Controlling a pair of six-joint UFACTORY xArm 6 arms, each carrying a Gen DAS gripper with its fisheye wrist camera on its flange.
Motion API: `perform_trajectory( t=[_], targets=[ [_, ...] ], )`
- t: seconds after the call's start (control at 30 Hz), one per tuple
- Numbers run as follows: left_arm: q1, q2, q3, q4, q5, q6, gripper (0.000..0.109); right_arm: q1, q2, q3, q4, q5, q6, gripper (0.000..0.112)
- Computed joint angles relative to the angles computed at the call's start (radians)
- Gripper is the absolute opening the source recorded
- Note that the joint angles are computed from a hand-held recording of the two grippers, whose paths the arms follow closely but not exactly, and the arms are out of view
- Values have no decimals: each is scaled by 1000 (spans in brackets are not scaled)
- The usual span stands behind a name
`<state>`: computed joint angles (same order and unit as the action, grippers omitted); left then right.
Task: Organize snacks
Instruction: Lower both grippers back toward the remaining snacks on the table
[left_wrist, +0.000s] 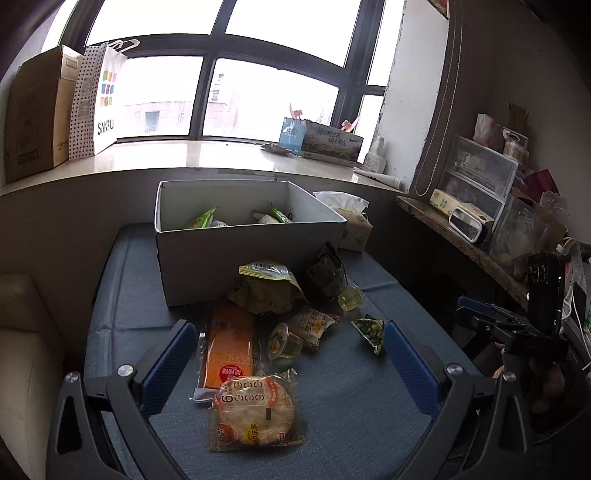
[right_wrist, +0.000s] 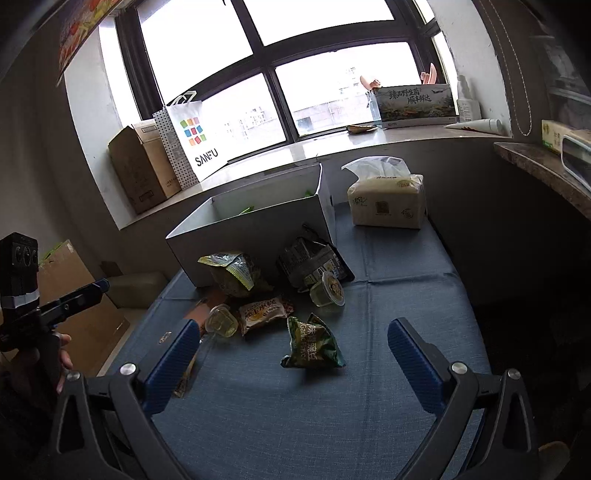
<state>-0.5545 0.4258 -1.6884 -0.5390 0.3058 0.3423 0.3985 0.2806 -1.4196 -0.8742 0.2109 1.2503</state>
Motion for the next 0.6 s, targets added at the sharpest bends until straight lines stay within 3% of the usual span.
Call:
perform_trajectory(
  t=[0.13, 0.37, 0.6],
  targets=[
    [-2, -4, 10, -3, 1, 4, 103, -10, 35, -20, 59, -5, -92, 103],
    [-1, -15, 32, -5, -3, 7, 103, 1, 192, -175, 591, 78, -663, 103],
    [8, -14, 35, -6, 4, -11, 103, 6, 498, -633, 754, 389, -918, 103]
  ],
)
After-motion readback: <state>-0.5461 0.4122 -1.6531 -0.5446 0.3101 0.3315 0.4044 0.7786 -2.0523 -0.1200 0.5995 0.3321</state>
